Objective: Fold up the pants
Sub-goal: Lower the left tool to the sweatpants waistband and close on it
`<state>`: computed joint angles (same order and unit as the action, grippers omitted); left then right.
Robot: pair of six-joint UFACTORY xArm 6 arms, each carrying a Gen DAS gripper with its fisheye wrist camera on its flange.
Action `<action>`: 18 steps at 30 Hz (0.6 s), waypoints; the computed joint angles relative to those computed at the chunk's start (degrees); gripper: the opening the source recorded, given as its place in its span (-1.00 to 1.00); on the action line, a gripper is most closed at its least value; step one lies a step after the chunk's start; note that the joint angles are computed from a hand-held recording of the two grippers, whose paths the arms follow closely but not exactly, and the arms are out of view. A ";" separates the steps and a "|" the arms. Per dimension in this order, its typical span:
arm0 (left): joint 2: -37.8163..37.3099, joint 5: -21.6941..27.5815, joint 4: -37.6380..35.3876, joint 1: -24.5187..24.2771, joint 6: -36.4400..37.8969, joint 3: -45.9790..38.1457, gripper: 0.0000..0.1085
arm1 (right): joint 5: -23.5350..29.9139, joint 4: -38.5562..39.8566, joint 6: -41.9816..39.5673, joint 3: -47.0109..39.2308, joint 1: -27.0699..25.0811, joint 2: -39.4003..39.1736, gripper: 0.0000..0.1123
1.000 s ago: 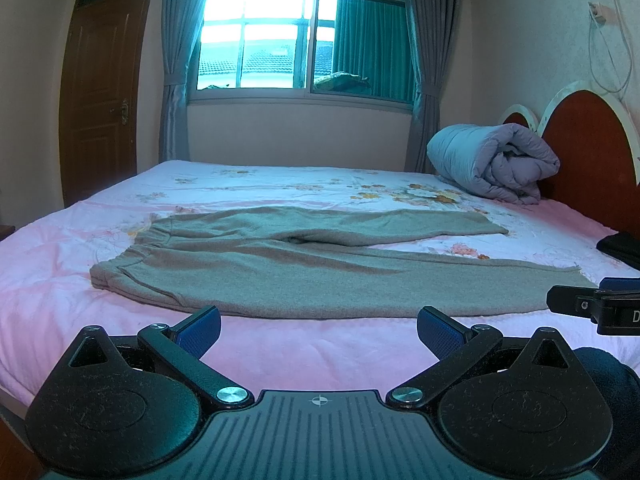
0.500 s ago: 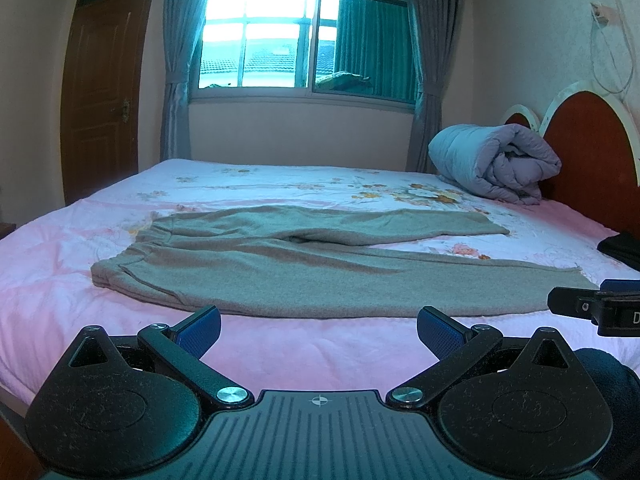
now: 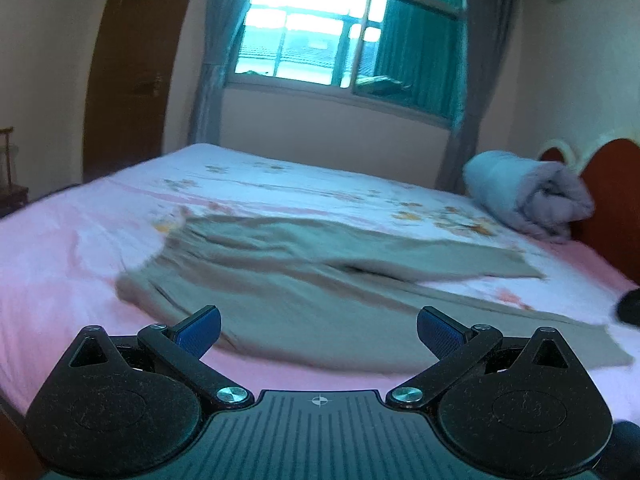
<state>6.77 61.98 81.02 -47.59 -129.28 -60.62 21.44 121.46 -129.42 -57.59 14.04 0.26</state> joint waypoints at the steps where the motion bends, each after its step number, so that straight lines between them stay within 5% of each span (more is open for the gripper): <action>1: -0.93 -1.36 0.01 2.09 1.56 0.47 0.90 | 0.06 -1.00 1.18 -2.33 0.01 1.51 0.73; 3: -2.97 -6.28 -0.11 7.66 6.07 1.30 0.90 | -0.68 -2.92 3.50 -7.19 0.45 4.79 0.73; 9: -1.85 -10.46 -1.25 20.48 18.86 -1.74 0.90 | -3.66 -13.38 14.84 -24.74 2.53 16.91 0.73; 18: 11.28 -35.05 3.48 42.11 17.70 -12.43 0.90 | -7.65 -46.73 51.48 -57.80 7.17 43.36 0.73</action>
